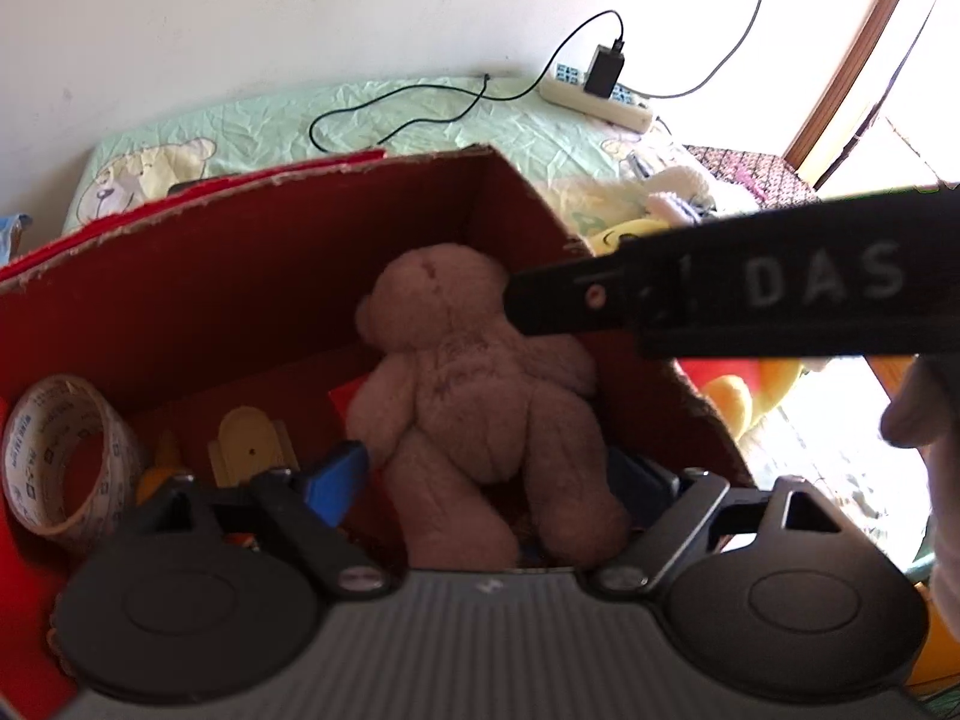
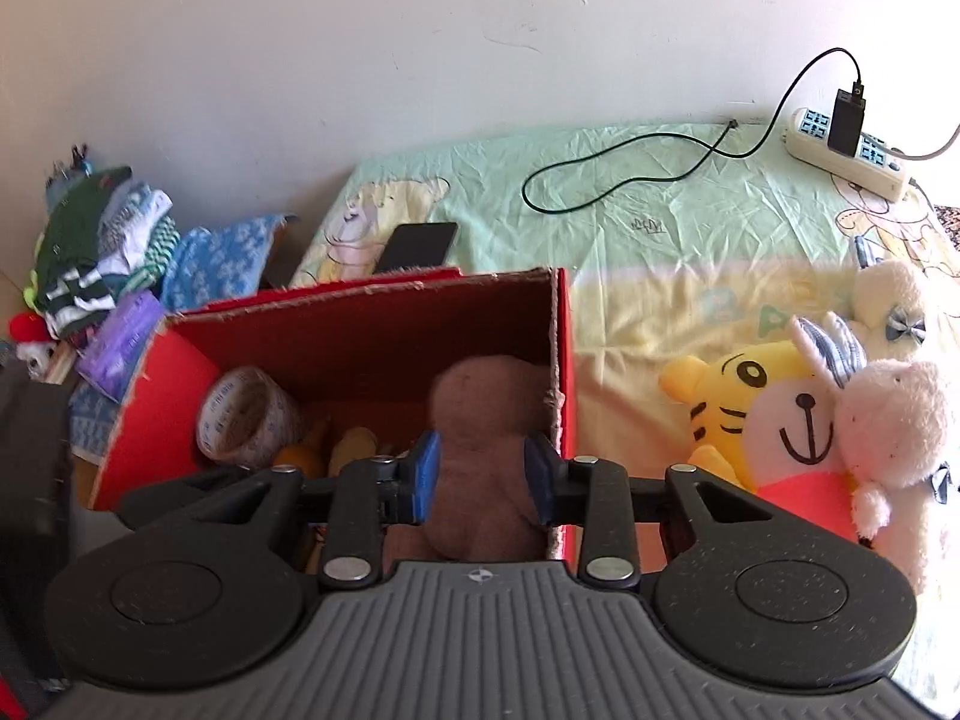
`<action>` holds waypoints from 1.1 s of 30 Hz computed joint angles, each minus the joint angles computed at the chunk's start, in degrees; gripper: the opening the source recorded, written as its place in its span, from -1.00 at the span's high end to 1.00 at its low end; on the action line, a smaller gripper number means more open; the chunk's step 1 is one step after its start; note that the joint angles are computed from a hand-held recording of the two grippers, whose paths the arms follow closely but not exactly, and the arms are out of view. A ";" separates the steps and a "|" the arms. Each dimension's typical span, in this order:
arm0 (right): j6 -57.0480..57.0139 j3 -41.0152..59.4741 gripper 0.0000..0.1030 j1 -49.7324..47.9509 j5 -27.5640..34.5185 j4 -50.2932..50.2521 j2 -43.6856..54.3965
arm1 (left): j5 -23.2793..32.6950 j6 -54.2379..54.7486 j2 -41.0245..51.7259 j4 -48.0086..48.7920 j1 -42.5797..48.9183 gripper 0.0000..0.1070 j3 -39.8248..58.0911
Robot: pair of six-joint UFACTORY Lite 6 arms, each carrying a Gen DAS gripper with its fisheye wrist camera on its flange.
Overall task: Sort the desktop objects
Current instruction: 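Carry the teddy bear with the right gripper over the red box, then lower the teddy bear into the red box and open the right gripper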
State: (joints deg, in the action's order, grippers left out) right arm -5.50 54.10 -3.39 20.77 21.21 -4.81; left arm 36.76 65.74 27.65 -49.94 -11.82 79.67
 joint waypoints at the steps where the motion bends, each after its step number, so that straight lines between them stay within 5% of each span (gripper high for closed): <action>1: -2.69 0.08 0.38 -0.40 0.23 2.72 0.15 | -0.38 -0.32 -0.18 0.40 -0.19 -0.62 -0.14; 18: -1.89 -2.42 0.50 -0.57 -1.08 3.55 0.23 | -5.28 -7.93 -3.03 7.87 -2.42 -0.62 -2.77; 27: 8.83 -5.88 0.52 2.35 -5.72 -8.50 -2.05 | -8.94 -12.98 -5.55 12.80 -2.81 -0.70 -5.96; 33: 8.20 -6.32 0.52 1.60 -5.88 -6.94 -2.55 | -9.76 -16.17 -5.30 14.54 -3.18 -0.71 -5.85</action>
State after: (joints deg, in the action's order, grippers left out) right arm 2.70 47.78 -1.79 14.89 14.27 -7.35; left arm 27.00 49.57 22.35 -35.40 -14.99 73.83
